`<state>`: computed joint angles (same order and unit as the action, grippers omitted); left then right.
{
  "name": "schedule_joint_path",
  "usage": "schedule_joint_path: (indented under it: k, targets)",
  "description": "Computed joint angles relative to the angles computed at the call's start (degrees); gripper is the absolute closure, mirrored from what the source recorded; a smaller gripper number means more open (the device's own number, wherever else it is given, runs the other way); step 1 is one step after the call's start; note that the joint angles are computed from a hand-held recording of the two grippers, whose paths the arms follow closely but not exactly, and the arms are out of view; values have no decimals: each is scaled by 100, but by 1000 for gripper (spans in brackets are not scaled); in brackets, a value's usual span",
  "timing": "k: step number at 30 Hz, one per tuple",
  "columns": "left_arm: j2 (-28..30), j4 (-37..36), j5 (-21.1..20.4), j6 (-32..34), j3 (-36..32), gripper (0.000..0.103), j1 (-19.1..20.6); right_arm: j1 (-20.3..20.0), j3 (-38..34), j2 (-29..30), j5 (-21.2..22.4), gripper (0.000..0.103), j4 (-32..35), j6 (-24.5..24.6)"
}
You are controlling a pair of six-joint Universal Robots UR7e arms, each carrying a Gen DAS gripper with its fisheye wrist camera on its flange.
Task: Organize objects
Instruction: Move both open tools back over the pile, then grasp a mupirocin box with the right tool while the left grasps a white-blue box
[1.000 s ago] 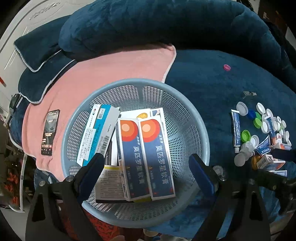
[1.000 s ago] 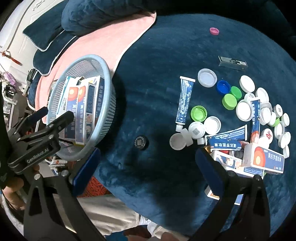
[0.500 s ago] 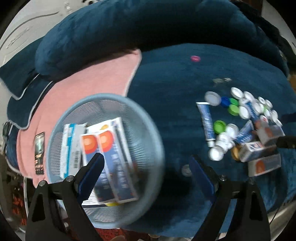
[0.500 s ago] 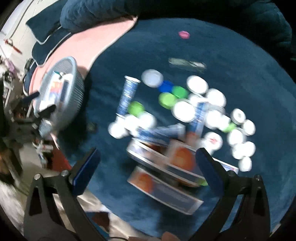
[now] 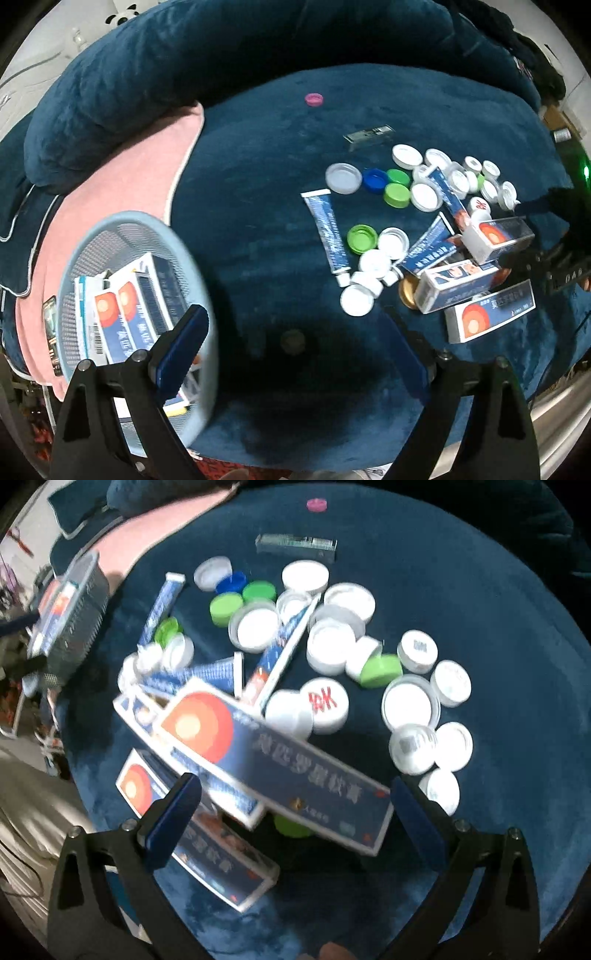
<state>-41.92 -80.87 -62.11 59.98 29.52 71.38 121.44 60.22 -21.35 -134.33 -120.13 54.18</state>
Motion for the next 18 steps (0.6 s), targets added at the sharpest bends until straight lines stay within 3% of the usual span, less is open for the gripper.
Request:
schedule_joint_path:
  k: [7, 9, 12, 15, 18]
  targets:
    - [-330, -250, 14, -21, 709, 9, -32, -59, 136, -31, -85, 4, -466, -116]
    - [-374, -300, 15, 3, 797, 9, -39, -43, 122, 1, -49, 26, -592, -245]
    - [-359, -269, -22, -12, 757, 9, -39, -18, 105, 30, -14, 47, -771, -442]
    - [-304, -200, -32, -65, 651, 9, -31, 66, 101, 51, -103, 58, -927, -506]
    - [-293, -195, -28, -108, 640, 9, -27, 117, 167, 7, -250, 59, -1234, -542]
